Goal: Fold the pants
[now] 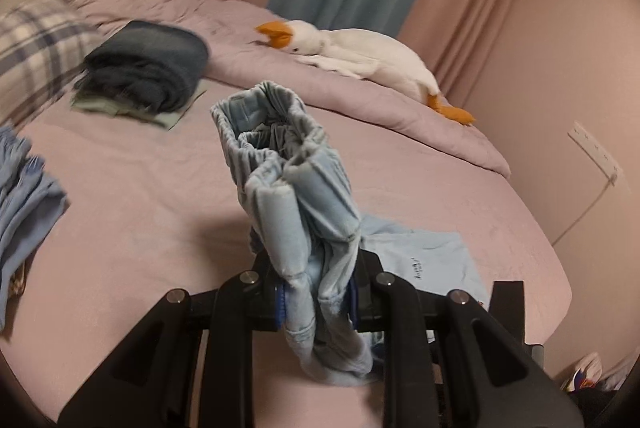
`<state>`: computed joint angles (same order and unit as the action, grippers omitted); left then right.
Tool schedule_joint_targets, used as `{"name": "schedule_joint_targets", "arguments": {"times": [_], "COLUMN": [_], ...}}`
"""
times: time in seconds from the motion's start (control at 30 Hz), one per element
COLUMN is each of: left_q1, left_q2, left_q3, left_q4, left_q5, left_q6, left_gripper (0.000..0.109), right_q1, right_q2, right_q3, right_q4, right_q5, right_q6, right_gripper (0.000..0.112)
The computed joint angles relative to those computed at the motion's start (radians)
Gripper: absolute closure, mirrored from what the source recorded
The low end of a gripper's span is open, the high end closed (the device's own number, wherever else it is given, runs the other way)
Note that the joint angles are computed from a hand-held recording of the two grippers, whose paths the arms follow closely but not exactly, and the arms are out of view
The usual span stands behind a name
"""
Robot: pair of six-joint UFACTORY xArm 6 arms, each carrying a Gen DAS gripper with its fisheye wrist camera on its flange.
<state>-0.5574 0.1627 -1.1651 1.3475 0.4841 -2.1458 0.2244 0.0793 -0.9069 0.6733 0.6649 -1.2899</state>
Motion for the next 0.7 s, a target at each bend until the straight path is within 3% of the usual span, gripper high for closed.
{"name": "schedule_joint_targets", "arguments": {"times": [0.23, 0.27, 0.33, 0.37, 0.6, 0.67, 0.7], "left_q1": [-0.015, -0.018, -0.023, -0.026, -0.058, -0.067, -0.075], "left_q2": [0.106, 0.126, 0.173, 0.197, 0.432, 0.495, 0.527], "left_q3": [-0.153, -0.178, -0.235, -0.262, -0.514, -0.573, -0.605], "left_q4": [-0.067, -0.082, -0.119, -0.143, -0.401, -0.479, -0.571], "left_q5": [-0.029, -0.033, -0.045, -0.05, -0.075, -0.075, -0.047], "left_q6": [0.159, 0.187, 0.251, 0.291, 0.666, 0.772, 0.858], "left_gripper": [0.087, 0.087, 0.087, 0.087, 0.079, 0.055, 0.028], "right_q1": [-0.127, -0.154, -0.215, -0.246, -0.441, -0.471, -0.48], "right_q2": [0.044, 0.06, 0.105, 0.136, 0.404, 0.466, 0.486], "right_q3": [-0.132, -0.161, -0.226, -0.26, -0.477, -0.509, -0.498], "right_q4": [0.126, 0.155, 0.218, 0.254, 0.565, 0.647, 0.699], "right_q5": [0.234, 0.276, 0.353, 0.393, 0.745, 0.817, 0.859], "right_q6": [0.028, 0.04, 0.089, 0.121, 0.443, 0.519, 0.545], "right_gripper": [0.093, 0.091, 0.068, 0.064, 0.058, 0.051, 0.047]}}
